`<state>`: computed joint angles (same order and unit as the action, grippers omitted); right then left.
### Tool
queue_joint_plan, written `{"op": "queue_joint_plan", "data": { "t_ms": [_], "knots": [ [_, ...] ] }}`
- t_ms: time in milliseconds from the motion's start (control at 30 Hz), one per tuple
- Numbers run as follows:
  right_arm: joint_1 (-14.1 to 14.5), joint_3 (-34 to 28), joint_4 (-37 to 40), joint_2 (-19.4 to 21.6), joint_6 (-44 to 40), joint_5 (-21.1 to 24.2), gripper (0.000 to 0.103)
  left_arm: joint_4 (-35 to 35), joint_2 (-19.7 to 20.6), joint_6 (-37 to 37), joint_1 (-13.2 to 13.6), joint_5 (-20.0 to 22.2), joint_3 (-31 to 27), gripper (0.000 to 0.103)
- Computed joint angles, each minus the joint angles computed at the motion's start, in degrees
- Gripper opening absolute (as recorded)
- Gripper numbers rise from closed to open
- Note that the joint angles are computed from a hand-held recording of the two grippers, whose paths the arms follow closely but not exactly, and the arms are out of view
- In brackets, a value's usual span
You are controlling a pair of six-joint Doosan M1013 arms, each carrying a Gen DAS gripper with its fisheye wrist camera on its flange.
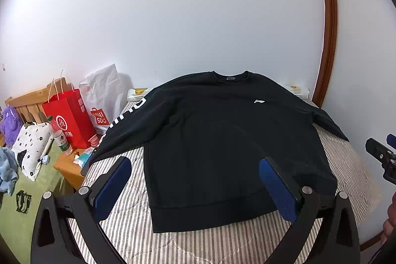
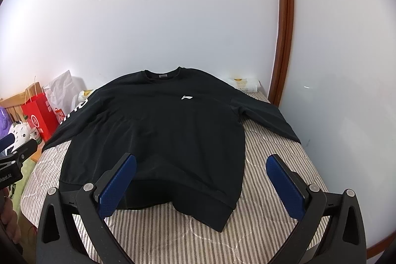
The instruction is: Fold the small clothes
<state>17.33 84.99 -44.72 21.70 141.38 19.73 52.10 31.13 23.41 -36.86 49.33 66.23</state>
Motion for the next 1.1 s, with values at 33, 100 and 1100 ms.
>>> {"op": "queue_joint_plan", "data": {
  "t_ms": [33, 100, 1100],
  "knots": [
    [0.0, 0.0, 0.0, 0.0, 0.0, 0.0, 0.103, 0.1, 0.0, -0.1, 0.0, 0.0, 0.1, 0.103],
    [0.1, -0.1, -0.3, 0.0, 0.3, 0.2, 0.103, 0.0, -0.1, -0.1, 0.0, 0.0, 0.1, 0.103],
    [0.0, 0.2, -0.6, -0.3, 1.2, -0.6, 0.103, 0.6, -0.3, -0.5, 0.0, 0.0, 0.3, 0.103]
  ]
}}
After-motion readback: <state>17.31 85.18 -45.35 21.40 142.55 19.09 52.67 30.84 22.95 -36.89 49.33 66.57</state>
